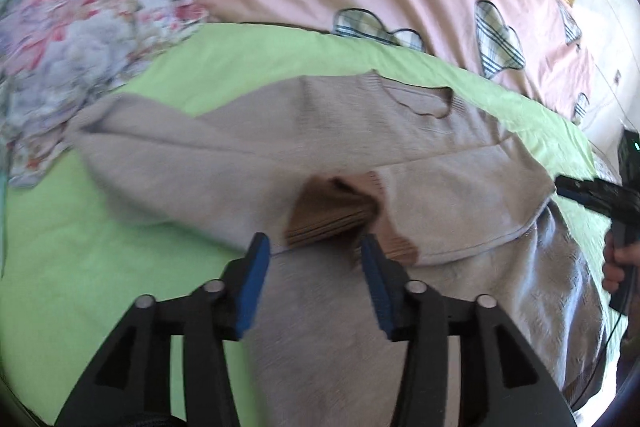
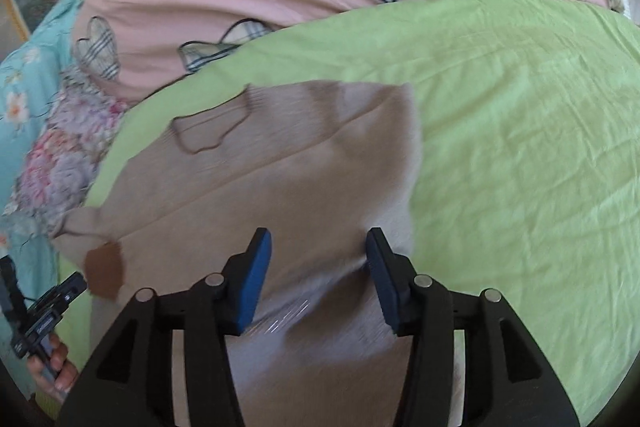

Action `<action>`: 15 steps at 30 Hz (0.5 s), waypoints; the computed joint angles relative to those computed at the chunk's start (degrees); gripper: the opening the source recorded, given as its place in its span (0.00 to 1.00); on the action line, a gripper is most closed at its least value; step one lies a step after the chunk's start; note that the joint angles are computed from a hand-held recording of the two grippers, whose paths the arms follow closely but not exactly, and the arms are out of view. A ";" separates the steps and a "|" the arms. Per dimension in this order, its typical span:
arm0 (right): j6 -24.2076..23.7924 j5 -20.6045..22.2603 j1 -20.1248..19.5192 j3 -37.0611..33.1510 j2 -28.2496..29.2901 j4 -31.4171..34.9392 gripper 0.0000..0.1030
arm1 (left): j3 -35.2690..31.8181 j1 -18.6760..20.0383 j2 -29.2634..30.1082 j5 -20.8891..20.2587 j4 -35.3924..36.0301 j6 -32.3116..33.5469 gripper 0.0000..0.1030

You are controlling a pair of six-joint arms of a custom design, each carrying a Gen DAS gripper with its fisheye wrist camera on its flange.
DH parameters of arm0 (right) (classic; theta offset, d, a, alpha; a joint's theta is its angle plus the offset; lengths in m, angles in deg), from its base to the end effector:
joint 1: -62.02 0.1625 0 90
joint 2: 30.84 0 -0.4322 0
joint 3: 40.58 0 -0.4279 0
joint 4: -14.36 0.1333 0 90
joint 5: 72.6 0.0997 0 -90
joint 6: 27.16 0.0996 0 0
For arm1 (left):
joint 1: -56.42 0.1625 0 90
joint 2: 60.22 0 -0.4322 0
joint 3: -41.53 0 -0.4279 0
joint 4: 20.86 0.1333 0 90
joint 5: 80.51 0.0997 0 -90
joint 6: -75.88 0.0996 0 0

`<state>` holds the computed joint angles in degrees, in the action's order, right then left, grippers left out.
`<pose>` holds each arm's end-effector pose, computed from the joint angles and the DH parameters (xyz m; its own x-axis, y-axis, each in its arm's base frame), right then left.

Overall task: Fold small clothes
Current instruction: 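Lay the sleeves across the sweater body and open both grippers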

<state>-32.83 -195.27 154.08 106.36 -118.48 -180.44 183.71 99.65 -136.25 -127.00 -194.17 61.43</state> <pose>0.0926 -0.3628 0.2387 -0.8484 0.2836 0.4470 -0.1096 0.7321 -0.6724 -0.1488 -0.4169 0.1510 -0.7981 0.2137 -0.5634 0.5133 0.7309 -0.4499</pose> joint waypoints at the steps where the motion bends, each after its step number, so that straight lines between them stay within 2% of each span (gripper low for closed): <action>1: 0.74 2.31 -0.20 0.78 -0.52 0.60 0.49 | 0.44 0.06 -1.40 0.20 0.72 -0.40 0.48; 2: 1.36 4.06 -0.29 1.33 -0.58 1.10 0.49 | 0.63 0.07 -2.17 0.56 1.14 -0.61 0.48; 5: 2.65 4.42 1.32 1.80 1.63 0.90 0.49 | 0.29 -0.40 -2.62 3.34 1.93 1.19 0.50; 7: 4.27 5.62 1.97 2.31 2.37 1.56 0.49 | -1.53 0.21 -2.17 4.53 6.42 2.53 0.65; 9: 5.96 6.03 2.70 2.72 3.05 2.31 0.49 | -3.39 1.77 -2.35 2.67 11.45 1.65 0.66; 11: 7.02 5.96 3.42 3.06 4.20 2.04 0.49 | -4.82 4.41 -3.17 -1.90 14.92 -1.33 0.67; 13: 8.15 6.20 3.87 3.67 4.72 1.71 0.49 | -5.33 6.78 -3.27 -4.47 15.05 -4.36 0.68; 15: 8.92 7.27 3.94 4.35 5.48 1.18 0.49 | -5.75 8.96 -3.01 -5.33 13.93 -7.14 0.68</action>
<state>-23.90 -188.01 158.02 110.71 -112.99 -179.26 177.96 108.61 -139.26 -132.33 -180.24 54.29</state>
